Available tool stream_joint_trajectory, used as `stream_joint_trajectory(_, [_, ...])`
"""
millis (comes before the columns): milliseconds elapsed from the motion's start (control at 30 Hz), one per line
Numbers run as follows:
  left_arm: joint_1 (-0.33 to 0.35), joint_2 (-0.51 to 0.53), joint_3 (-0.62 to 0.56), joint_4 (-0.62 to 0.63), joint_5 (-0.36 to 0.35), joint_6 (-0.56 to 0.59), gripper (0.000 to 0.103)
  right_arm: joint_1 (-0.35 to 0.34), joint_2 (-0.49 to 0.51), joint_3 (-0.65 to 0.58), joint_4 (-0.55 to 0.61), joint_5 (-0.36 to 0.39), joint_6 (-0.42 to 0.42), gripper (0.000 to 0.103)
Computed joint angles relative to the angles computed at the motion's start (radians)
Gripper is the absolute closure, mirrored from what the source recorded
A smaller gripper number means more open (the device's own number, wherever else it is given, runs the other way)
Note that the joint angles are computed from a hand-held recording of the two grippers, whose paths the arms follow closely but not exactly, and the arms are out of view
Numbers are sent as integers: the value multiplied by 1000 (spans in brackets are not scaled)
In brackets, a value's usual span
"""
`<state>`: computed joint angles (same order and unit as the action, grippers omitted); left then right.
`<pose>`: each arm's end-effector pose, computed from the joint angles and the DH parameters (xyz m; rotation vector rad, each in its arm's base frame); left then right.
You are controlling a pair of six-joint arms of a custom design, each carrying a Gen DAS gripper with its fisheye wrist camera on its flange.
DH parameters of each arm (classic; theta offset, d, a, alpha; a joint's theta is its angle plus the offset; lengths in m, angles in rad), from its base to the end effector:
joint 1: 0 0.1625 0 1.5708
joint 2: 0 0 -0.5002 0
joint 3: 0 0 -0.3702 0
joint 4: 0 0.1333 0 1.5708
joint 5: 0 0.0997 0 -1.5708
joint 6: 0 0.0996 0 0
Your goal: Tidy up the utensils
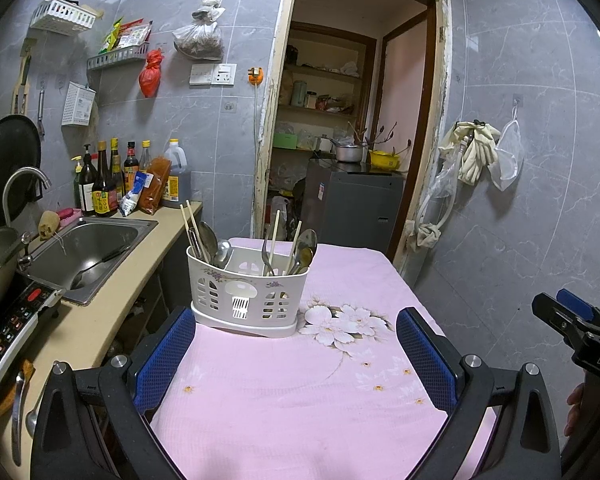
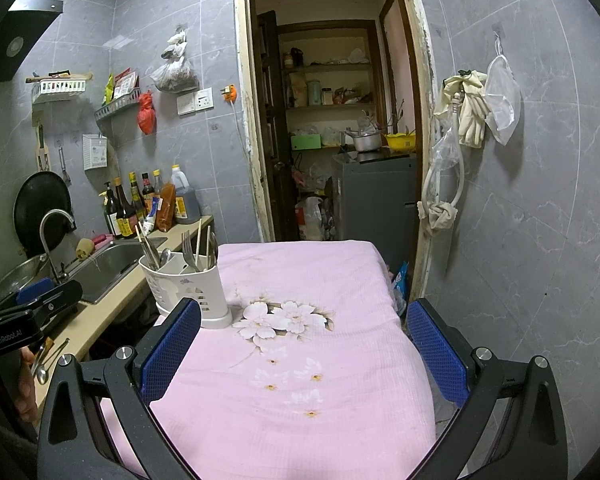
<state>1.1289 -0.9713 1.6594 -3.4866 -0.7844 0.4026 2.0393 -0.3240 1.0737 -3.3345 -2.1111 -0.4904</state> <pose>-0.1014 -0.6910 0.4106 0.2866 2.0656 -1.4265 0.4662 -0.7395 0.1090 0.7496 -2.2112 1.2747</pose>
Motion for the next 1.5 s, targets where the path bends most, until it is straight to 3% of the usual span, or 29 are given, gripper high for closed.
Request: stream_joint_trajectory(1500, [-3,4,-31,28,26,26,2,-6,-8,12,5,0,8,2])
